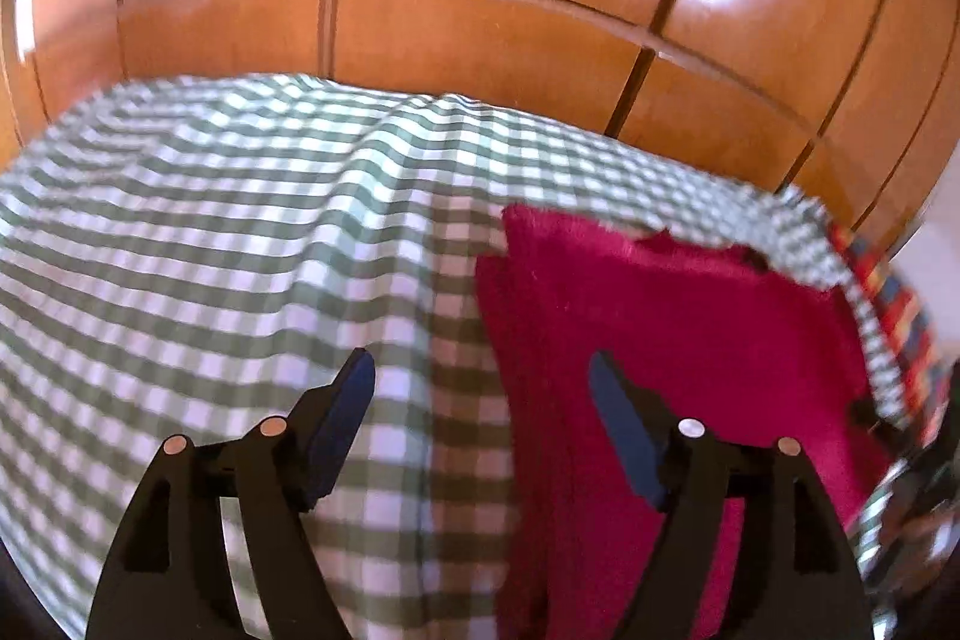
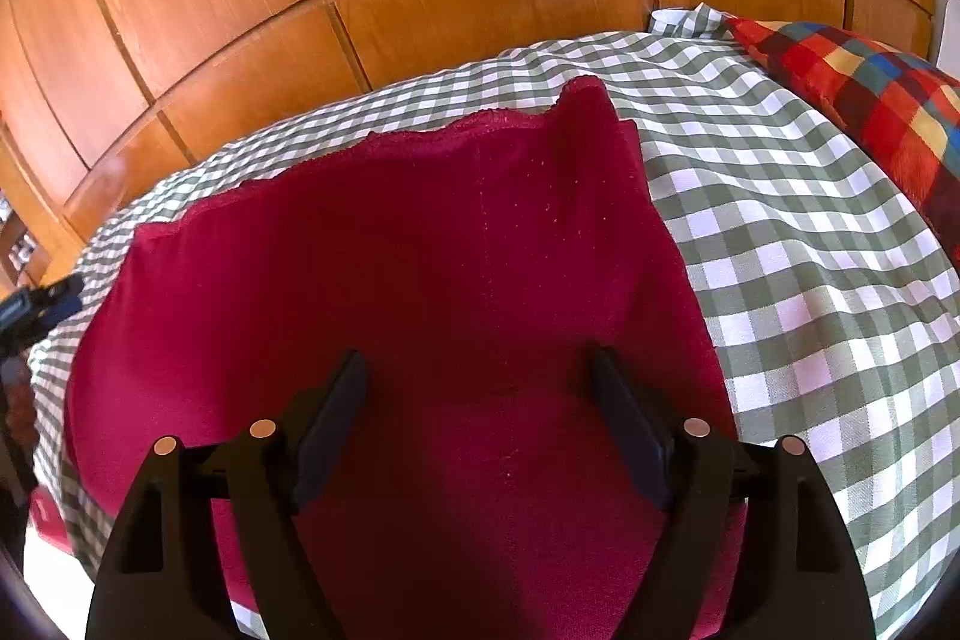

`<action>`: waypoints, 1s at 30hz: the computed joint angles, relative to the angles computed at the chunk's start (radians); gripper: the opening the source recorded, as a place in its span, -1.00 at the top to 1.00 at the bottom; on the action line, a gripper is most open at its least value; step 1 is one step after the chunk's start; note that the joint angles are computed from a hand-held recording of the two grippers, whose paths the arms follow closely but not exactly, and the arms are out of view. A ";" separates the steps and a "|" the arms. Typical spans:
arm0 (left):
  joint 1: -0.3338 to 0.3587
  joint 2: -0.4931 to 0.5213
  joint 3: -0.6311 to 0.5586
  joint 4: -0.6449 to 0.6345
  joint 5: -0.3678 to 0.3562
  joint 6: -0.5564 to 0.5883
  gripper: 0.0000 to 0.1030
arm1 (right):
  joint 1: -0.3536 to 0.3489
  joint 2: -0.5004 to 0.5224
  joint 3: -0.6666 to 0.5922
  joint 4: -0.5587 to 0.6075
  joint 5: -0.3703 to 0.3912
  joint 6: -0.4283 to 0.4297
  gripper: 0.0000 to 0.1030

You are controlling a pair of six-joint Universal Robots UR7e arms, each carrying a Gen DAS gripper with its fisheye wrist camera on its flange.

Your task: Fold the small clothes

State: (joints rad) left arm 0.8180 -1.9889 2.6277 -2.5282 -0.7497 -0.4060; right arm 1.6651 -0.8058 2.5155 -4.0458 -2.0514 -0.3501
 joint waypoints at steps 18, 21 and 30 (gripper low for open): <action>0.150 0.378 -0.144 -0.360 -0.119 0.151 0.88 | 0.021 0.023 -0.008 -0.022 -0.026 0.005 -0.49; 0.140 0.424 -0.144 -0.363 -0.042 0.130 0.88 | 0.030 0.014 -0.012 0.005 -0.040 0.001 -0.49; 0.105 0.496 -0.145 -0.309 0.080 0.093 0.79 | 0.023 -0.142 -0.063 0.137 -0.021 0.039 -0.24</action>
State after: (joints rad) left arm 0.9228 -1.4930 2.4829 -2.8368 -0.6692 -0.3127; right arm 1.6878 -0.9480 2.4523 -3.9089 -2.0723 -0.3115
